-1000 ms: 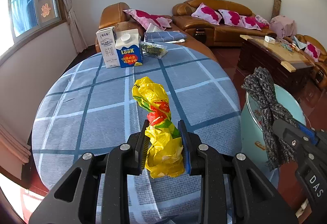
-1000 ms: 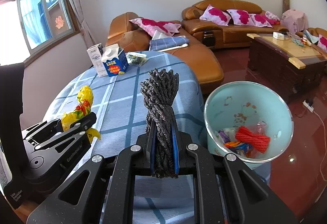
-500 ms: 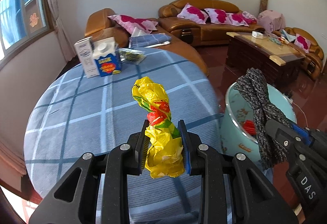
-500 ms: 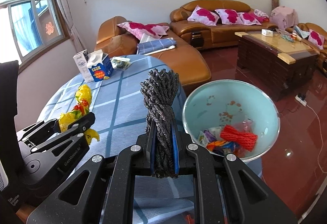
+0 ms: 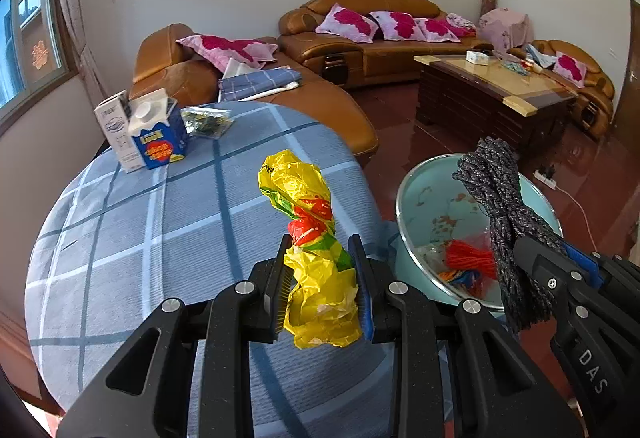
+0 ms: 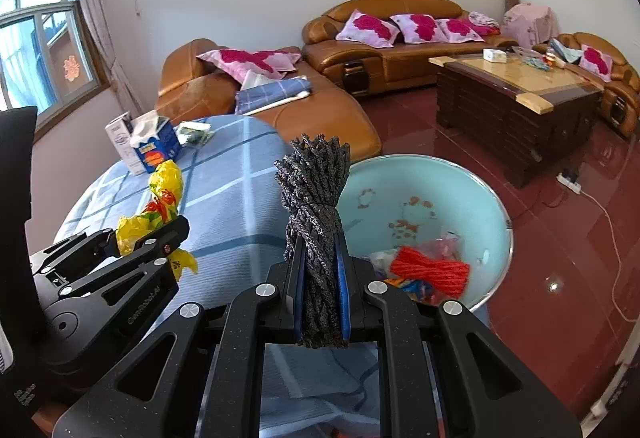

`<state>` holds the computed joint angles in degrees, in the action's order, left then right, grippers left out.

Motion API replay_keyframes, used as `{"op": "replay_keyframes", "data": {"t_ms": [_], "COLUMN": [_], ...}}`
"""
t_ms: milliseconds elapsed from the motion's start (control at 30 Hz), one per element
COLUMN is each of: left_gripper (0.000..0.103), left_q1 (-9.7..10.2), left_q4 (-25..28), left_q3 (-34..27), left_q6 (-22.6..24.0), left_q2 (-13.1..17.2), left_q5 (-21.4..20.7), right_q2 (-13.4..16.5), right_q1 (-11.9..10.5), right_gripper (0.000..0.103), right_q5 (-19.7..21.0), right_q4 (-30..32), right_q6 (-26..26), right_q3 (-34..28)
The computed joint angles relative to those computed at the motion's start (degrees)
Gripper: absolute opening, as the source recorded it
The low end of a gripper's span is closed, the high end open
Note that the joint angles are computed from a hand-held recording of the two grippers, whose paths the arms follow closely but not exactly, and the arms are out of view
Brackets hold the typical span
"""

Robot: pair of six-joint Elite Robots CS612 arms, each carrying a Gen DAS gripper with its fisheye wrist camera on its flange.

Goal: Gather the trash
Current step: 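Carry the yellow wrapper and black rope over the blue bin with both grippers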

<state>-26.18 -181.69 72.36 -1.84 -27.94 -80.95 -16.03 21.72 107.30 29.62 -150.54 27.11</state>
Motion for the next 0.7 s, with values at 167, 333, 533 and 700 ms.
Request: {"op": "replay_keyframes", "data": {"t_ms": [167,333,533,700], "left_gripper": [0.028,0.028,0.028,0.028], "left_q1": [-0.32,-0.62,-0.95,-1.11], "left_q4": [0.9,2.1,3.8,4.1], "left_q3": [-1.2,-2.6,-4.5,-5.6], "left_q6": [0.7,1.4,2.0,2.5], "left_q2": [0.5,1.2,2.1,2.6], "left_q5": [-0.8,-1.5,-2.5,-4.1], "right_q2": [-0.4,-0.3,-0.4,-0.4], "right_q1": [-0.6,-1.0,-1.5,-2.0], "right_gripper": [0.014,0.014,0.014,0.014], "right_q5": [0.3,1.2,2.3,2.9], "right_q4": [-0.1,0.5,0.9,1.2], "right_q6": [1.1,2.2,3.0,4.3], "right_q3": [1.1,1.1,1.4,1.9]}}
